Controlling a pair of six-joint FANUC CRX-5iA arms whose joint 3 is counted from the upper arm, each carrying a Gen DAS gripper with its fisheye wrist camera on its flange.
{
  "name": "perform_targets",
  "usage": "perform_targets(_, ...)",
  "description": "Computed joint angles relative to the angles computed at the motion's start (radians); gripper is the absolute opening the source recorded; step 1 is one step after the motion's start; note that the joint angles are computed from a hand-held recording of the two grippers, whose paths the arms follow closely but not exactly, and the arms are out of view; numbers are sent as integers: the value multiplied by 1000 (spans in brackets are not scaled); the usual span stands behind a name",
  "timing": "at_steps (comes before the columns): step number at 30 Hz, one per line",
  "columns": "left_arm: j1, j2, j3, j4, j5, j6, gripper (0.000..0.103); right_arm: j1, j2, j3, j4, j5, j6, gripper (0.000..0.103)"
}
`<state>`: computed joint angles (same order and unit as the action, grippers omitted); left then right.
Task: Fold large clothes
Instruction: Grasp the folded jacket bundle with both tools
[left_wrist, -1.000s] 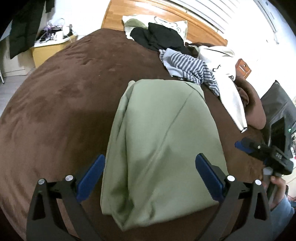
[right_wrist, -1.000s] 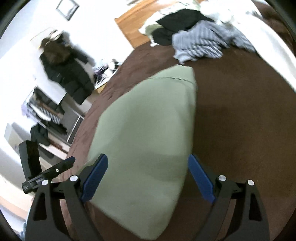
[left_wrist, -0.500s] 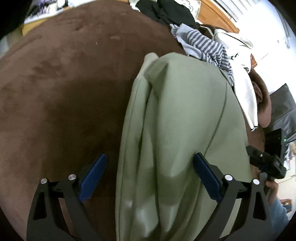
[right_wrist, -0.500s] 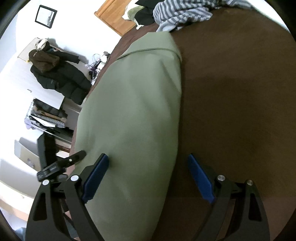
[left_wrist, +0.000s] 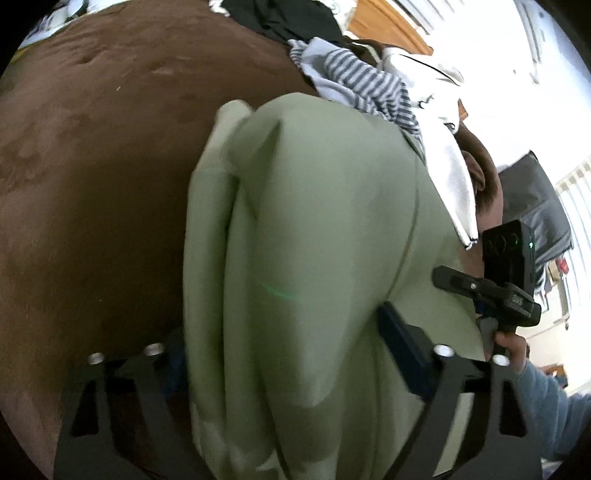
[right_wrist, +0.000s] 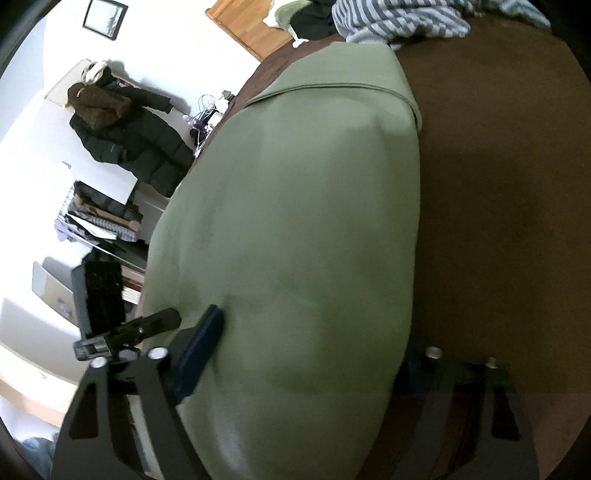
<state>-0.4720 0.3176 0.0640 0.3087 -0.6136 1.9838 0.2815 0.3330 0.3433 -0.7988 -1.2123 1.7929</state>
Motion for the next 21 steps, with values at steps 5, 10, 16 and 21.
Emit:
perform_targets(5,-43,28,125,-181,-80,86,55,7,-44,-38,-1,52,28,42)
perform_targets(10,-81,38,218,-339,-156,197,40,5,-51,-18,-17,40,37,28)
perform_targets(16,-107,29,266,-396,-188,235,26,20,-103,-35,-9,64,60,24)
perform_targets(21,-143,18,314,-449,-222,274,23,0,-149,-41,-29,55,72,23)
